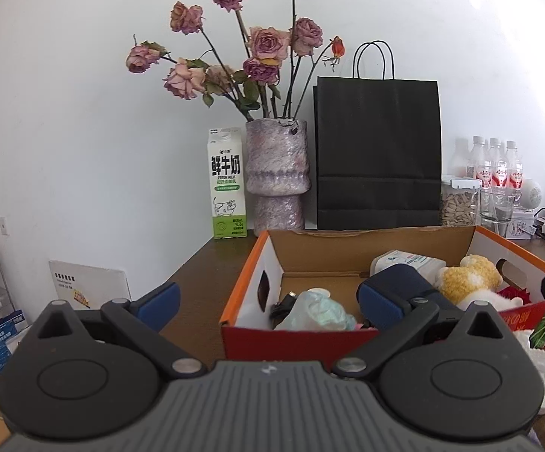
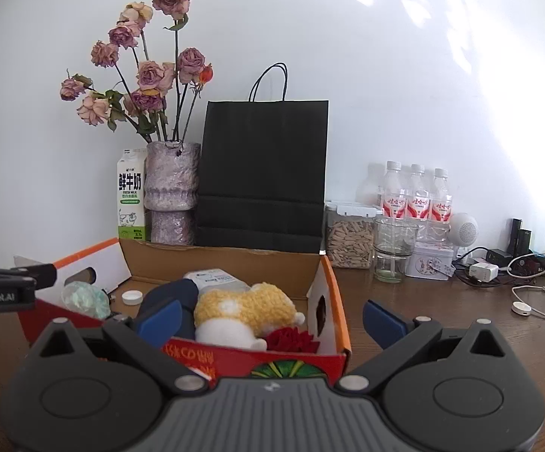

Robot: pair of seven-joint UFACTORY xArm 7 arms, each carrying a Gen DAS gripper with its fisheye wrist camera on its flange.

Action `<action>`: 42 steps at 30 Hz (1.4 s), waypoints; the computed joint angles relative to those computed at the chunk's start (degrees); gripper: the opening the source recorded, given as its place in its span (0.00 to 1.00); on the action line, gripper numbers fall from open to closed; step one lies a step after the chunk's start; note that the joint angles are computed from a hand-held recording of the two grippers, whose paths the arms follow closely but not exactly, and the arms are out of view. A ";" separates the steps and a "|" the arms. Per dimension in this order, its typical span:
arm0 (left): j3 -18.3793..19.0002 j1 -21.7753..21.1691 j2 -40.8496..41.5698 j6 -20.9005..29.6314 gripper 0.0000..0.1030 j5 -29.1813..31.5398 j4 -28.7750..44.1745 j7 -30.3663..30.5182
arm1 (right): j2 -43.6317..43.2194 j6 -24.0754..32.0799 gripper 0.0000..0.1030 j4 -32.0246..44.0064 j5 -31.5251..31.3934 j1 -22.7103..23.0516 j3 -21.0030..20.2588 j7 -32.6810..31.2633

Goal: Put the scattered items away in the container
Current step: 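Withdraw both grippers from the box toward the remaining items, then grasp the white plastic cup with the right gripper while the left grasps a white cap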

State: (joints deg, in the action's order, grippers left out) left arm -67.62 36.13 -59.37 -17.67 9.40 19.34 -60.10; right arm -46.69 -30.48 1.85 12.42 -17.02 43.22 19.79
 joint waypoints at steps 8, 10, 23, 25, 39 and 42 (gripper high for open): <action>3.19 -5.27 -0.07 3.12 1.00 1.02 -3.37 0.40 | -6.59 4.85 1.00 -4.52 -3.04 5.64 -3.87 1.90; 3.88 -6.14 0.02 3.69 1.00 1.37 -3.94 0.35 | -7.95 6.16 1.00 -5.11 -4.42 6.29 -4.68 2.80; 13.40 -16.94 5.02 10.45 1.00 5.62 -7.50 3.28 | -14.15 15.77 1.00 -7.39 -15.29 14.56 -16.80 4.14; 14.64 -17.87 5.66 10.56 1.00 6.00 -7.83 3.86 | -14.25 18.31 1.00 -7.11 -16.98 16.31 -19.69 3.36; 16.04 -16.10 13.61 8.78 0.88 6.19 -4.53 10.53 | -7.20 19.36 0.84 -4.07 -18.10 22.51 -32.29 -0.52; 15.33 -14.07 17.17 9.84 0.79 5.95 -1.73 12.40 | -4.02 19.19 0.74 -2.35 -17.46 24.15 -34.85 -1.67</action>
